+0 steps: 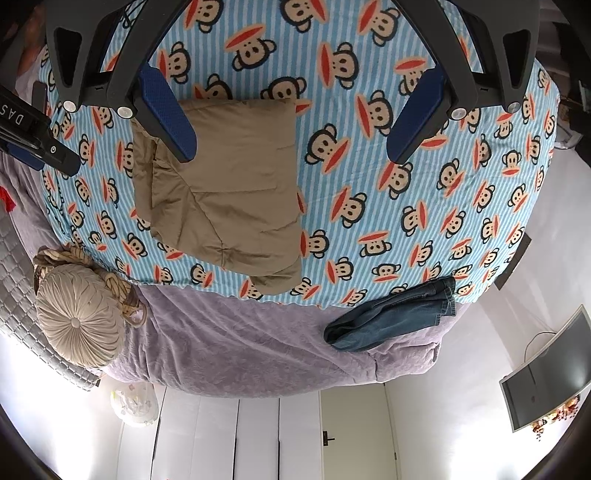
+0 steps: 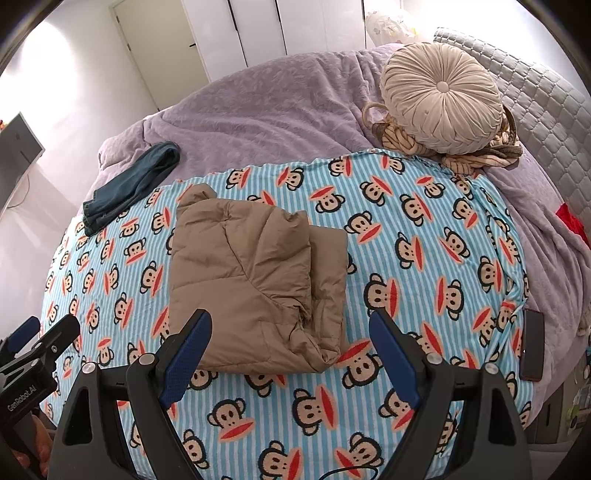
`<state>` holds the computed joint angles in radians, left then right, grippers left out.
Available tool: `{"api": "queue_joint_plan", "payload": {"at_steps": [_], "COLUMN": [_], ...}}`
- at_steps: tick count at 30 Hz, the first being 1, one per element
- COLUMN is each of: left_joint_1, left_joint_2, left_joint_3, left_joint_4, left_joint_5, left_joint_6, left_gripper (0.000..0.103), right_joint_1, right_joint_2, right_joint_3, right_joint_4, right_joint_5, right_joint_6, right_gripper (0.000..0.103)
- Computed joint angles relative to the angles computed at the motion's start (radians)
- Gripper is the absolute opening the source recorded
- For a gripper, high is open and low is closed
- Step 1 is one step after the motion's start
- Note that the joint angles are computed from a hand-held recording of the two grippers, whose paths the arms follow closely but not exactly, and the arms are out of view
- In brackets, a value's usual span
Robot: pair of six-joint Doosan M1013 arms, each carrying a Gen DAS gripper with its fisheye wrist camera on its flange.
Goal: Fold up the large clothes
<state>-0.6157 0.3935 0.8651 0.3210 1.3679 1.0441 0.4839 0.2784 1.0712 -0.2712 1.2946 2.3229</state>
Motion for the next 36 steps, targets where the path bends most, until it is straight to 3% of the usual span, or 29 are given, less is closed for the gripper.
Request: {"api": "queue_joint_plan", "payload": {"at_steps": [36], "left_joint_1": [0.001], "left_joint_2": [-0.001], "left_joint_3": [0.004], "left_joint_4": [-0.001], "left_joint_5": [-0.003], "left_joint_6": [0.000], "left_gripper": [0.103], "right_joint_1": [-0.004], "right_joint_2": [0.003], "right_joint_3": [0.000], "right_joint_4": [0.013], "right_joint_5": [-0.002], "right_joint_6": [-0.011], "right_gripper": [0.089]}}
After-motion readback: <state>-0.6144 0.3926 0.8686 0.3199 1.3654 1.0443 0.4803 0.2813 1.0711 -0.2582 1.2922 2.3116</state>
